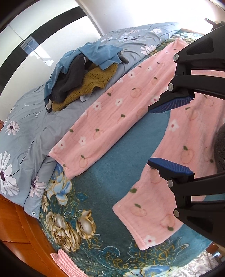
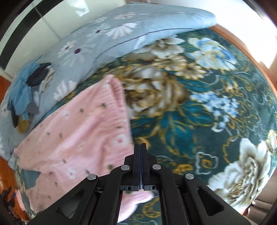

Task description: Fold clothes

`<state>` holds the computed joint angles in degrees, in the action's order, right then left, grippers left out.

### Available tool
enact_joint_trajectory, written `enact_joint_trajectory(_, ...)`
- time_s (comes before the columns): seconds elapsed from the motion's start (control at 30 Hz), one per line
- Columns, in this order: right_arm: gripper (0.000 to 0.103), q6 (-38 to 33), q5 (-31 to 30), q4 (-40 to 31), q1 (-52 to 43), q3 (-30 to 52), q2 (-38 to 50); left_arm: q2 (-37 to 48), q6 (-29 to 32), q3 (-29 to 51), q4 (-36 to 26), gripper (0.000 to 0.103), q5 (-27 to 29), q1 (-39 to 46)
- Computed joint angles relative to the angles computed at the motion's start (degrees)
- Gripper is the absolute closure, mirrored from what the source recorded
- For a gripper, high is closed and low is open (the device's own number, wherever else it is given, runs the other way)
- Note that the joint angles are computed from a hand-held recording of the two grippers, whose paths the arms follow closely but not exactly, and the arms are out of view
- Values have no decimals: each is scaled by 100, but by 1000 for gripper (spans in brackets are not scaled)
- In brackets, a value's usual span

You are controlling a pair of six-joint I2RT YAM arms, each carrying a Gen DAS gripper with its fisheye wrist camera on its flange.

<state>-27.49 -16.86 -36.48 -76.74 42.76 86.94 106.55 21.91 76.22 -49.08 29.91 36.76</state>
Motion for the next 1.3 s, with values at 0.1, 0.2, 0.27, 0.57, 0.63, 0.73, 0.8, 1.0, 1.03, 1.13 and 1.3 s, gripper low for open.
enact_joint_trajectory(0.1, 102, -125, -94, 106, -309, 427, 732, -205, 13, -237, 52, 45, -147, -80)
enact_joint_trajectory(0.2, 102, -140, -219, 273, -196, 730, 1274, -419, -47, -492, 139, 45, -348, -237)
enact_joint_trajectory(0.27, 89, -63, -313, 420, 96, 908, 1623, -571, -55, -601, 176, 45, -542, -355)
enact_joint_trajectory(0.57, 60, 979, -1241, 1052, 1565, 1898, 3028, -969, -297, -473, 68, 44, -1064, -630)
enact_joint_trajectory(0.63, 60, 1322, -1282, 1155, 1811, 2187, 3384, -1017, -327, -463, 52, 44, -1134, -668)
enact_joint_trajectory(0.73, 62, 1720, -1443, 1241, 1974, 2487, 3700, -1067, -289, -480, 60, 43, -1292, -727)
enact_joint_trajectory(0.8, 96, 1913, -1440, 1251, 2026, 2649, 3792, -1075, -297, -492, 82, 43, -1378, -751)
enact_joint_trajectory(1.0, 96, 2317, -946, 1311, 2118, 3077, 3983, -970, -361, -412, 130, 43, -1378, -681)
enact_joint_trajectory(1.03, 96, 2354, -928, 1223, 2145, 3160, 4065, -952, -366, -413, 134, 43, -1345, -658)
enact_joint_trajectory(1.13, 91, 2199, -968, 1238, 2191, 2900, 3839, -899, -338, -458, 164, 43, -1233, -552)
enact_joint_trajectory(1.3, 69, 1650, -1324, 1292, 1479, 1755, 2553, -772, -142, -602, 327, 43, -1078, -167)
